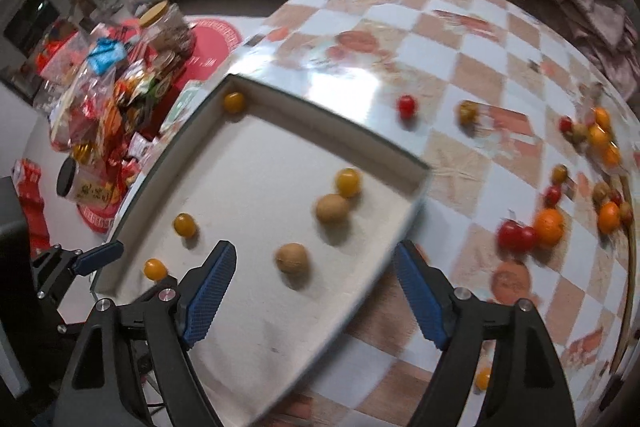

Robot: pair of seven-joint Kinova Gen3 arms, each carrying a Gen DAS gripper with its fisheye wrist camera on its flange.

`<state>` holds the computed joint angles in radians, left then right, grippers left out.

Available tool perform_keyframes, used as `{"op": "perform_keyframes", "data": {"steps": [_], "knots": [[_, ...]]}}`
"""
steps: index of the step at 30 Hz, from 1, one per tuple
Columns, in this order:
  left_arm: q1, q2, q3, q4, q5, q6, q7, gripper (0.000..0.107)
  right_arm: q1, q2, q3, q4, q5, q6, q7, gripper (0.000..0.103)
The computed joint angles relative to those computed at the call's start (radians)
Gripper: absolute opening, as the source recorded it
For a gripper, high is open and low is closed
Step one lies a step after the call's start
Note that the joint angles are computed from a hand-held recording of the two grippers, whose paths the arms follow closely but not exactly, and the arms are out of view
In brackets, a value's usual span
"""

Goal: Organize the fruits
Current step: 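Open both grippers to drop the fruits into the white tray, then move both open grippers back over the fruits on the table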

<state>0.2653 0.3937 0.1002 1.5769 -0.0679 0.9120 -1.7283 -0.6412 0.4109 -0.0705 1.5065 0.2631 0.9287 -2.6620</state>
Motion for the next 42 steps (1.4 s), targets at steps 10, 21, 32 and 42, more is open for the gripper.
{"op": "perform_keyframes", "data": {"steps": [10, 21, 32, 42], "knots": [[0.081, 0.013, 0.062, -0.081, 0.047, 0.019, -0.044, 0.069, 0.033, -0.167, 0.004, 0.248, 0.048, -0.015, -0.223, 0.084], [0.229, 0.095, 0.095, -0.197, 0.075, 0.036, -0.035, 0.069, 0.17, -0.328, -0.045, 0.481, 0.051, -0.035, -0.346, 0.084], [0.349, 0.21, 0.072, -0.293, 0.029, 0.039, 0.032, 0.069, 0.311, -0.387, -0.034, 0.605, 0.035, -0.127, -0.296, 0.084], [0.388, 0.269, 0.055, -0.336, -0.002, 0.033, 0.088, 0.057, 0.395, -0.378, -0.004, 0.654, 0.042, -0.203, -0.187, 0.083]]}}
